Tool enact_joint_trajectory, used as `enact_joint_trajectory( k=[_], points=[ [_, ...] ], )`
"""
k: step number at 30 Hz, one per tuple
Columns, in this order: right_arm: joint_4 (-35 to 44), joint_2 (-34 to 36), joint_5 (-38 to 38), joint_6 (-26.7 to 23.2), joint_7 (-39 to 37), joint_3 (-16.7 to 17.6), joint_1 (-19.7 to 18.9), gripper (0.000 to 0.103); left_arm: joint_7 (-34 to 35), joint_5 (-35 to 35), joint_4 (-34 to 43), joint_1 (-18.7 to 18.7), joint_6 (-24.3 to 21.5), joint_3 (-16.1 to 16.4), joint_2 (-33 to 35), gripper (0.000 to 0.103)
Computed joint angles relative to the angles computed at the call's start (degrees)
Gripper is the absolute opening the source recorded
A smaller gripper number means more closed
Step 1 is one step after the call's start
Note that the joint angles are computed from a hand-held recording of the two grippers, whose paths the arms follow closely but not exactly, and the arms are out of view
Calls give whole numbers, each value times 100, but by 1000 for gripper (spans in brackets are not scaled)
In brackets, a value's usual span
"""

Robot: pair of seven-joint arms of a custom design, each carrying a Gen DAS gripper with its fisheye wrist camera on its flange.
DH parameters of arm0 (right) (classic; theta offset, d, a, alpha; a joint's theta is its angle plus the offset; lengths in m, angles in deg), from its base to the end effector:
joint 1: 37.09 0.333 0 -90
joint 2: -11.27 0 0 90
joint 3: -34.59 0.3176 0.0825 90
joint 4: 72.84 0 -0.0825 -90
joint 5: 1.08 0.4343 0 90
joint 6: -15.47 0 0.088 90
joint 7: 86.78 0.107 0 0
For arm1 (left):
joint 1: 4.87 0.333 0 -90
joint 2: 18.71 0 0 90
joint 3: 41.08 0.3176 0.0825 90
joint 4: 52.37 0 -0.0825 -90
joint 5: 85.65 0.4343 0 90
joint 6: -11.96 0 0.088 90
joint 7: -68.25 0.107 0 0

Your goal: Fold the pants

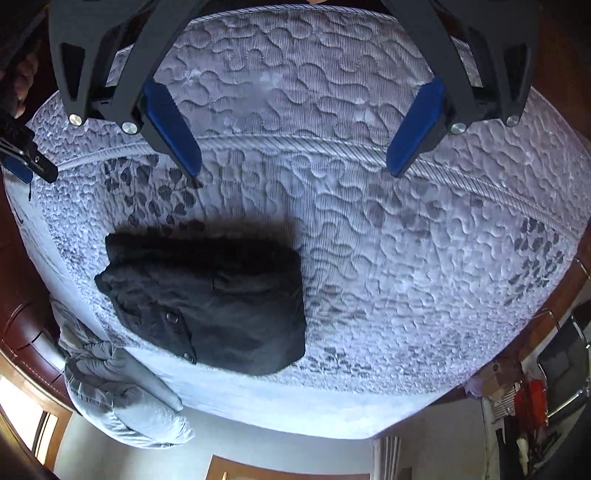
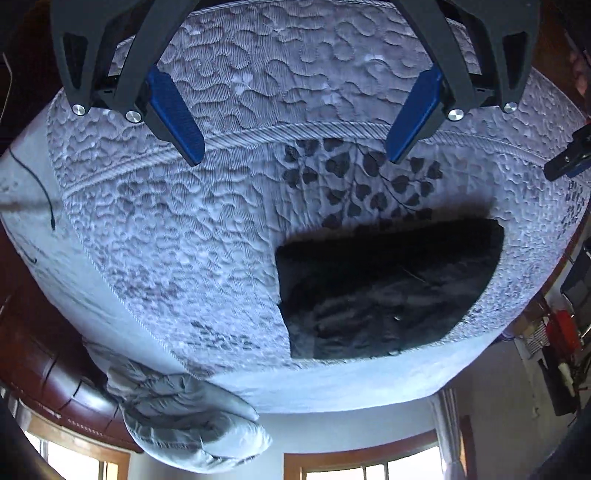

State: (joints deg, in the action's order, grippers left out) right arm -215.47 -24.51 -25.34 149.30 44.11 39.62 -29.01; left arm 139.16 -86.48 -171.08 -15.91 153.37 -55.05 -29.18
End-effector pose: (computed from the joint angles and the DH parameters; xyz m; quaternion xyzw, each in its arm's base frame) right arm 0.4377 0.0982 0.5372 -0.5785 0.7568 -0.2661 0.1477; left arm 0.5362 -0.2584 0.5579 -0.6421 0.7124 -0.2544 0.1247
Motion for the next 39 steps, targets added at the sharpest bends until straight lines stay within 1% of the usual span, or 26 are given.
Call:
enact_joint_trajectory(
  k=[6, 8, 16, 26, 29, 39],
  points=[
    [234, -109, 37, -78, 34, 68, 61, 99, -173, 256, 179, 20, 2, -70, -121, 100],
    [325, -122, 32, -205, 54, 113, 66, 99, -233, 367, 230, 26, -12, -108, -159, 100],
    [497, -167, 83, -434, 60, 140, 134, 99, -238, 571, 342, -9, -16, -197, -351, 100],
    [626, -198, 97, -396, 127, 155, 184, 99, -176, 721, 463, -14, -11, -257, -437, 100],
    [646, -175, 107, -371, 129, 153, 198, 99, -191, 768, 468, 6, 46, -269, -462, 100],
    [692, -19, 186, -437, 123, 145, 263, 99, -148, 788, 513, 1, 23, -262, -392, 100]
  ],
)
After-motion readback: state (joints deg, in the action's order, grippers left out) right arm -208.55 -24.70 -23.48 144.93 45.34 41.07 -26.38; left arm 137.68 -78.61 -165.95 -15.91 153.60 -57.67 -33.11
